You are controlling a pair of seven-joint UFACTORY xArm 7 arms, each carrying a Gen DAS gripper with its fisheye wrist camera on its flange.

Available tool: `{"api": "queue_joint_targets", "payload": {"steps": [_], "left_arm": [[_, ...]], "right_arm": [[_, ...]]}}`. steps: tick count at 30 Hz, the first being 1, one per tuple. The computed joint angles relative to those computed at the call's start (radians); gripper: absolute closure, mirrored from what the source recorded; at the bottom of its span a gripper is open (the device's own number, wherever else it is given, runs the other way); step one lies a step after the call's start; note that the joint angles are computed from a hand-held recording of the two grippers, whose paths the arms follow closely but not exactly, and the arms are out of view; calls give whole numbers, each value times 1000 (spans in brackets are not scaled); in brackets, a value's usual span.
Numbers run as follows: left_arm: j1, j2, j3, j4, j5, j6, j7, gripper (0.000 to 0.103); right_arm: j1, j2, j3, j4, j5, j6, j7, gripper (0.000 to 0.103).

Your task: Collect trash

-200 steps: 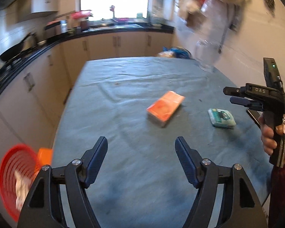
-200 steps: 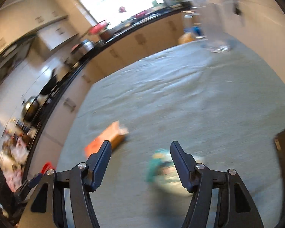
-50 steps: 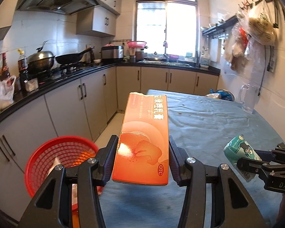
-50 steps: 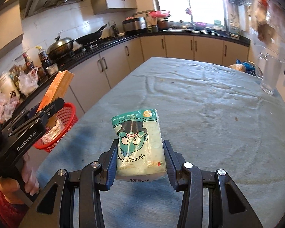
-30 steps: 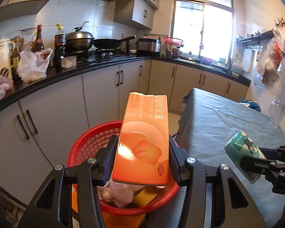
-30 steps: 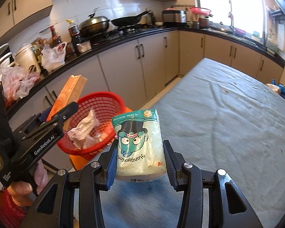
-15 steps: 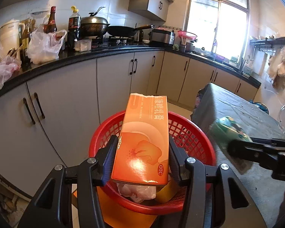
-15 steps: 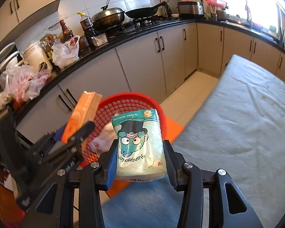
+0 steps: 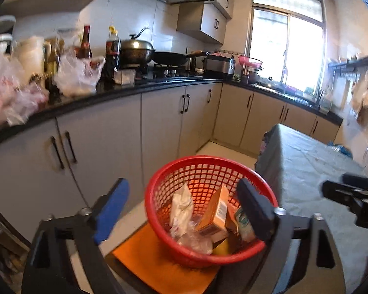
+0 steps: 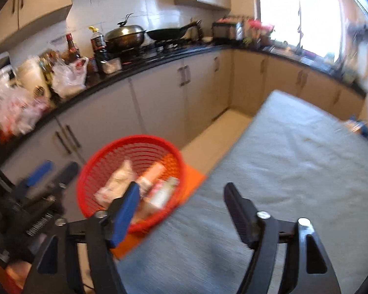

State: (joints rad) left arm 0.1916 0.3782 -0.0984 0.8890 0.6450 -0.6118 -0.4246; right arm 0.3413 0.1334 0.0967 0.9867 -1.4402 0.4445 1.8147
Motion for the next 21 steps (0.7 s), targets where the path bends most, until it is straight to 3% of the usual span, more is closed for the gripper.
{"api": "queue_joint_targets", "payload": {"steps": [3,5,12,21], "left_arm": [[-39,-46,31,-84,-82,-62,74,10],[-40,-67,33,-112,-75,-69,78,9],[-111,-128,57,-226,-201,-99,195,9],[-153,-191,60,-302,-278,-97,273,9]], "right_arm": [[40,-80,35,-84,-4,174,15,12],[41,-118,54,-129,-4,204,30,11],[63,-201,129,-236,29,323,27,10],[61,-285,163,-318,12,330,74,9]]}}
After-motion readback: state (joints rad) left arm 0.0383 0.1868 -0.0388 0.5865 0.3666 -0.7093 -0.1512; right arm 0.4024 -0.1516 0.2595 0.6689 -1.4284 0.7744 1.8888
